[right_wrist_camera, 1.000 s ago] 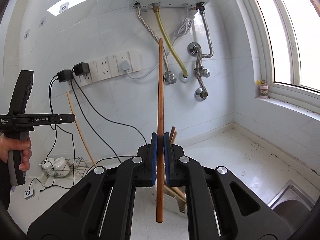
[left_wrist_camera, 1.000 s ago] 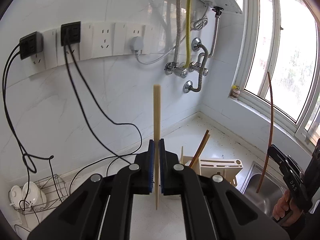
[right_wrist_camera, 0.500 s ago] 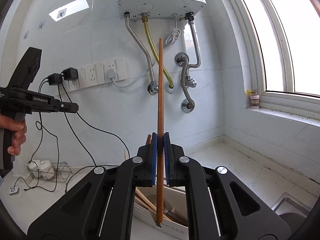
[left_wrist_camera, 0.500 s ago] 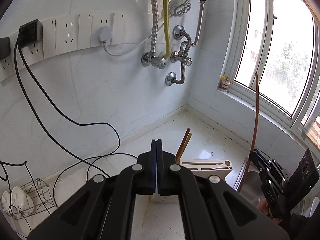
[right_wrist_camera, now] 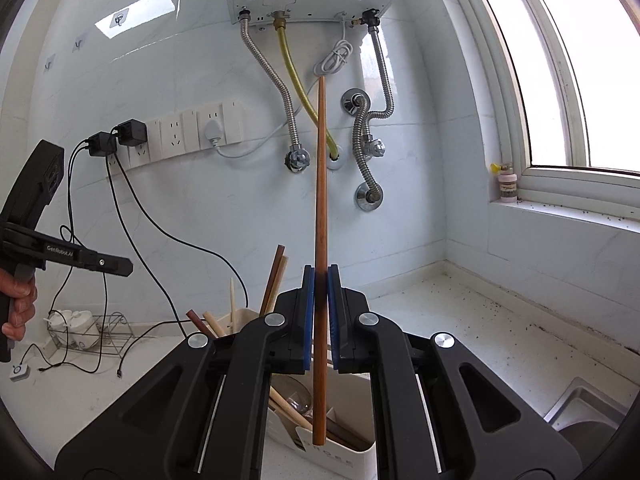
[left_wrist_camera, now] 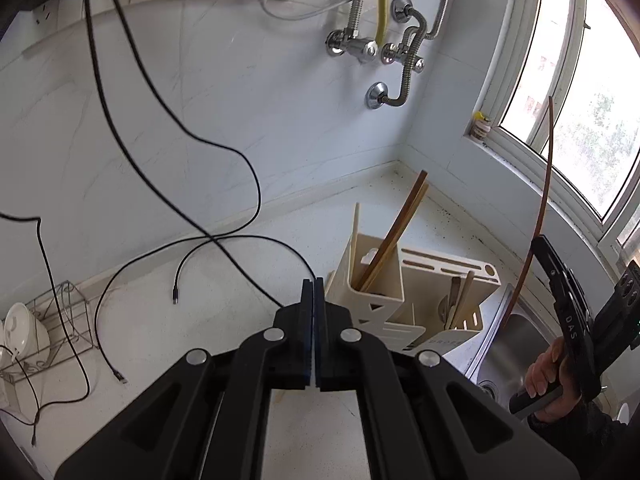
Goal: Organize utensils
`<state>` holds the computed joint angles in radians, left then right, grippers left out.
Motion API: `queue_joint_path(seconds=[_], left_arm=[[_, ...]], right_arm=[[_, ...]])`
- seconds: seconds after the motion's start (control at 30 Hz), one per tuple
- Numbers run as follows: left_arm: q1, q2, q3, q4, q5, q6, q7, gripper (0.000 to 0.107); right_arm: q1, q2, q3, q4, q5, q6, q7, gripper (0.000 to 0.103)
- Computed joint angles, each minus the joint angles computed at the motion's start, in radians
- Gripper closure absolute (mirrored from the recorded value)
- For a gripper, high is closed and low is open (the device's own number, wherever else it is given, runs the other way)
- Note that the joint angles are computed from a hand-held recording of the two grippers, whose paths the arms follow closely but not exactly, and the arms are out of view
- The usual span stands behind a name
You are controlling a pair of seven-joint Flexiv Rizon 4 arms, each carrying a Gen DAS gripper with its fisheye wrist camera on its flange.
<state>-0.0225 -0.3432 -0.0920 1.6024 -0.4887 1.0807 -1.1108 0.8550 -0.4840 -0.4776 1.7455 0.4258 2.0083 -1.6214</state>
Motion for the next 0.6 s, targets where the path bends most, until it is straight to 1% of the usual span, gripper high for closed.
queue_joint_path(seconds=[0.07, 0.17, 0.23, 0.27, 0.3, 0.33, 0.4, 0.5, 0.6], left_arm=[[0.003, 0.000, 0.005, 0.027, -0.002, -0.001, -0.008, 0.107], [0.019, -0.019, -0.001, 0.037, -0.021, -0.076, -0.007, 0.107], [0.013, -0.037, 0.009, 0.030, 0.013, -0.123, -0.007, 0.105], [0.006, -0.047, 0.015, 0.031, 0.038, -0.125, -0.003, 0.103], [0.000, -0.056, 0.018, 0.034, 0.057, -0.119, 0.005, 0.094], [-0.003, -0.063, 0.016, 0.041, 0.068, -0.108, 0.017, 0.081], [-0.007, -0.078, 0.011, 0.051, 0.080, -0.086, 0.036, 0.071], [-0.019, -0.104, 0.016, 0.040, 0.112, -0.074, 0.033, 0.071], [-0.023, -0.135, 0.020, 0.013, 0.143, -0.111, 0.030, 0.062]], right_arm=[[0.013, -0.027, -0.022, -0.012, 0.014, 0.015, -0.007, 0.097], [0.035, -0.065, -0.053, -0.026, 0.051, 0.036, -0.029, 0.097], [0.034, -0.081, -0.056, -0.034, 0.066, 0.043, -0.044, 0.097], [0.038, -0.092, -0.061, -0.039, 0.076, 0.052, -0.053, 0.097], [0.036, -0.099, -0.059, -0.042, 0.078, 0.059, -0.067, 0.097], [0.042, -0.110, -0.067, -0.047, 0.087, 0.066, -0.085, 0.097], [0.035, -0.124, -0.056, -0.056, 0.098, 0.078, -0.113, 0.097], [0.019, -0.135, -0.036, -0.072, 0.122, 0.077, -0.137, 0.097], [0.023, -0.141, -0.039, -0.082, 0.150, 0.071, -0.156, 0.097]])
